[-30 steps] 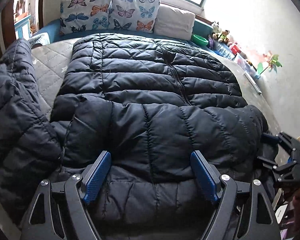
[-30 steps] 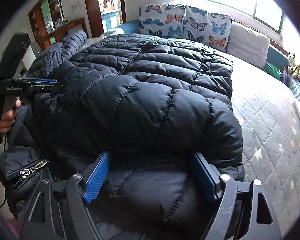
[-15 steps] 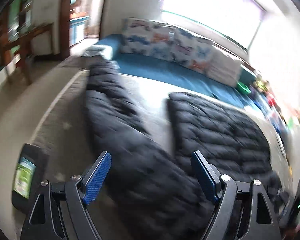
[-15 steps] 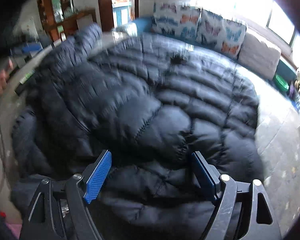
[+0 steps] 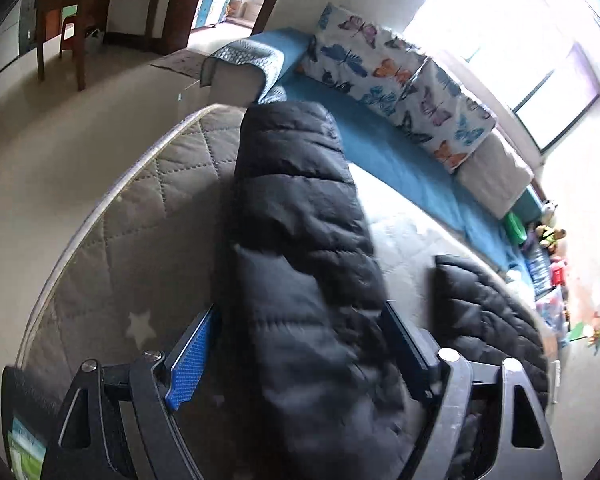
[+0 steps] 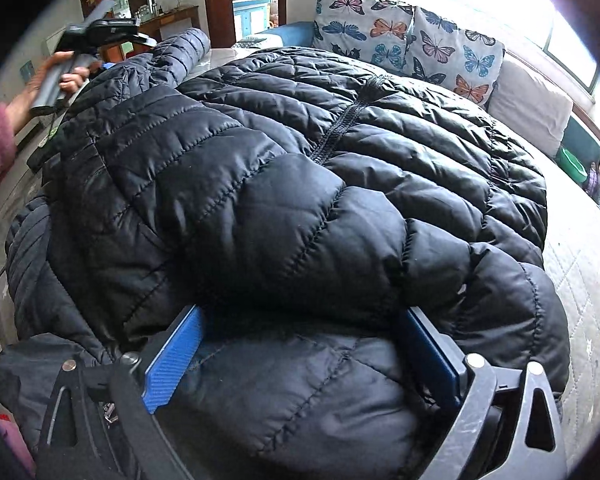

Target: Fold large clothes

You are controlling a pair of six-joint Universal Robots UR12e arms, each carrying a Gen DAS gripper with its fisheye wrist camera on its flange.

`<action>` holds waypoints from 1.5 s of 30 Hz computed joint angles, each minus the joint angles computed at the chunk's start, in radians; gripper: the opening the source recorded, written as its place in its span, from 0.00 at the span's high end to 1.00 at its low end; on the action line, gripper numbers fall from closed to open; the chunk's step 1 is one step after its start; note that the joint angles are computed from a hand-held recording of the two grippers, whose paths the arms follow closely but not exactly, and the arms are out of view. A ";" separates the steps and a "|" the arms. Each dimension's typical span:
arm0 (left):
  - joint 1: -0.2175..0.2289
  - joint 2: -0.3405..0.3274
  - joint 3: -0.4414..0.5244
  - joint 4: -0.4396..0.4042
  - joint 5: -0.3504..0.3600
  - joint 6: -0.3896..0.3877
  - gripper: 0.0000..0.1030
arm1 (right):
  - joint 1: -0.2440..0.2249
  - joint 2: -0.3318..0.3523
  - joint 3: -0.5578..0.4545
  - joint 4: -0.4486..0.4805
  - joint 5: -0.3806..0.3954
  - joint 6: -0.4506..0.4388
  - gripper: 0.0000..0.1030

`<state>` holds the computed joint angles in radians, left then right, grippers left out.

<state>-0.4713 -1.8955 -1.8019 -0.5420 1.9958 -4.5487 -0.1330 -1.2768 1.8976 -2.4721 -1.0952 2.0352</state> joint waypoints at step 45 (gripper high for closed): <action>-0.400 -0.638 1.050 -0.317 0.077 0.773 0.46 | -0.262 -0.079 0.050 -0.077 0.265 0.217 0.00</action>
